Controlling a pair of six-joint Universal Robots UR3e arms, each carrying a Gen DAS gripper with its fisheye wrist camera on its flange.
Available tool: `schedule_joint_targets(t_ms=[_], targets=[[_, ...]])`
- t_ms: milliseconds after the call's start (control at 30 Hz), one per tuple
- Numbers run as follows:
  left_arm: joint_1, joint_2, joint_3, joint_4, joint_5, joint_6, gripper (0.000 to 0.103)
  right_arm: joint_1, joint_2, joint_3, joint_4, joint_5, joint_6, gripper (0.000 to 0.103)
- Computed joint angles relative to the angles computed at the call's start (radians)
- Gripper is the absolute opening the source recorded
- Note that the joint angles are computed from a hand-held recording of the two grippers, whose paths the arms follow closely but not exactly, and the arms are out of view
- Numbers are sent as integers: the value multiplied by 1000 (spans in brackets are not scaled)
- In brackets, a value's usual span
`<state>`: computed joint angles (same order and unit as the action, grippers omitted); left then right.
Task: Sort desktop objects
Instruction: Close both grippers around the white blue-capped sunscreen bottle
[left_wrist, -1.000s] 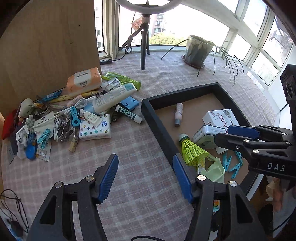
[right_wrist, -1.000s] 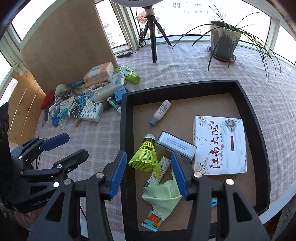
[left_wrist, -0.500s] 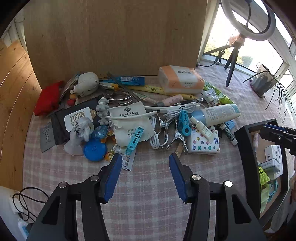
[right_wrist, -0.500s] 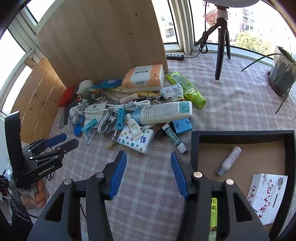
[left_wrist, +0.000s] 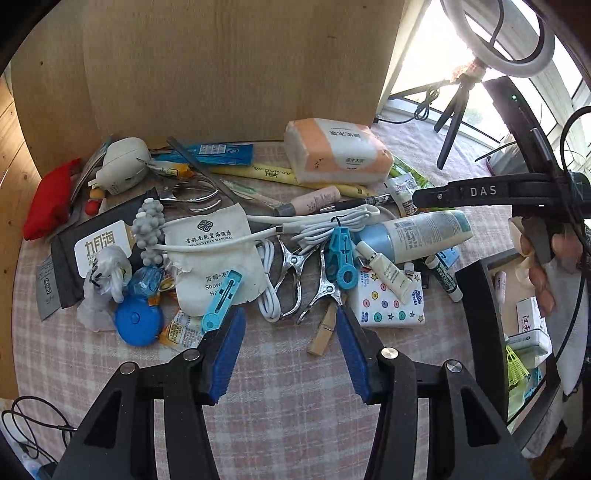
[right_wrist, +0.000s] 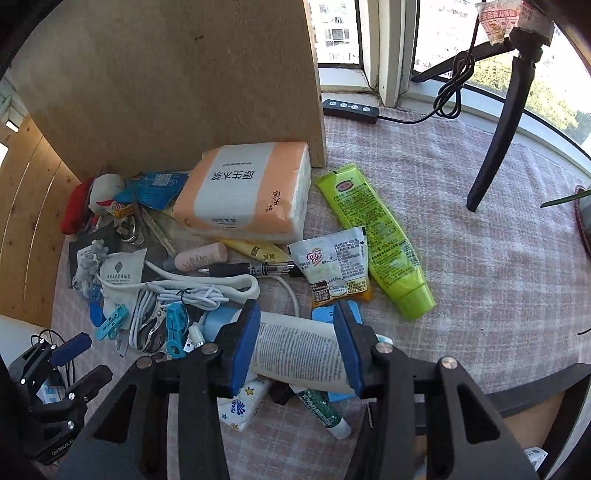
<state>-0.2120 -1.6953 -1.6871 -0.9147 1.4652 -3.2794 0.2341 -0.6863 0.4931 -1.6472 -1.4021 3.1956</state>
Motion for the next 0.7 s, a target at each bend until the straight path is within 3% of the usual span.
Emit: schedule_joint_targets(t_ms=[133,333,467,700], targets=[[-22,-24,21,3,-5,0,48,-10,26,-13,56,34,-3,36],[-33,-7,-11,14,-27,-9,48,-19,-165,346,-67,167,-10,34],[-43,40,-69,23,-39,-17,48,5,-285,557,-170,185,19,34],[-99,131,-160,17,-31,-9,48,23,-452,839,-242,298,31,34]])
